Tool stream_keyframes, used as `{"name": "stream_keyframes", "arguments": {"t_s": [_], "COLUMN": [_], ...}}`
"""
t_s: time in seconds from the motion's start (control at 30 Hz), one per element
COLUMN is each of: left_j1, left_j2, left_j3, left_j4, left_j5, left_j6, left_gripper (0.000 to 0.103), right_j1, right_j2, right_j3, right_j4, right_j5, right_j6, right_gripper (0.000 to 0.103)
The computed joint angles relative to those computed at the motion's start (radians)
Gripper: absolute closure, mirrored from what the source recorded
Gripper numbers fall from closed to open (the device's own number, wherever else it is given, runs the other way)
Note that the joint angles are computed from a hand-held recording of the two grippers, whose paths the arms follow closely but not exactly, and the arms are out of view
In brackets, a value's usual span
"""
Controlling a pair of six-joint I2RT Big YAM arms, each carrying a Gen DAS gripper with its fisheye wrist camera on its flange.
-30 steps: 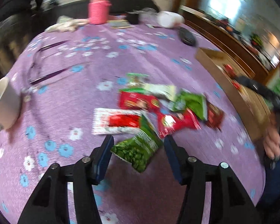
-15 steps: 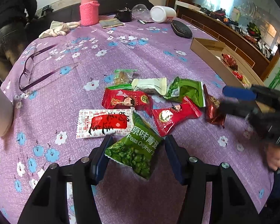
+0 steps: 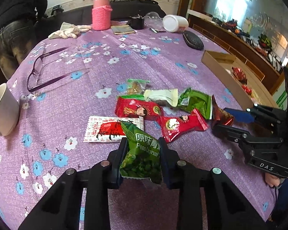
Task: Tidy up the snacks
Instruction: 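Grasp the green 'Peas Original' bag with the left tool while the right tool grasps the dark red-and-gold packet, then hold the peas bag and red-and-gold packet above the pile with both tools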
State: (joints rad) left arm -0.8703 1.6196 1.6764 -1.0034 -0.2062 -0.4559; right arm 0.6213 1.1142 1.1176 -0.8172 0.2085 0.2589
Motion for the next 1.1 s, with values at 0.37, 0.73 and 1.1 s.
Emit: {"name": "stream_keyframes", "arguments": {"t_s": [0.37,0.73,1.1], "left_j1": [-0.003,-0.002,-0.002], "left_j2": [-0.026,-0.026,-0.026], "left_j3": [-0.025,-0.026,-0.026], "left_j4": [0.048,0.049,0.048], "left_j5": [-0.015,-0.011,-0.013], "left_j6": [-0.009,-0.008,-0.013], "left_gripper": [0.073,0.073,0.073], "right_j1": [-0.019,-0.041,-0.053], "right_j2": [-0.034,-0.048,-0.056], "right_j3": [-0.012,-0.018,-0.023], "right_j4": [0.039,0.051,0.059], "right_j5": [-0.034,-0.062,-0.072], "right_j6": [0.042,0.076,0.097], "right_gripper": [0.069,0.069,0.069]}}
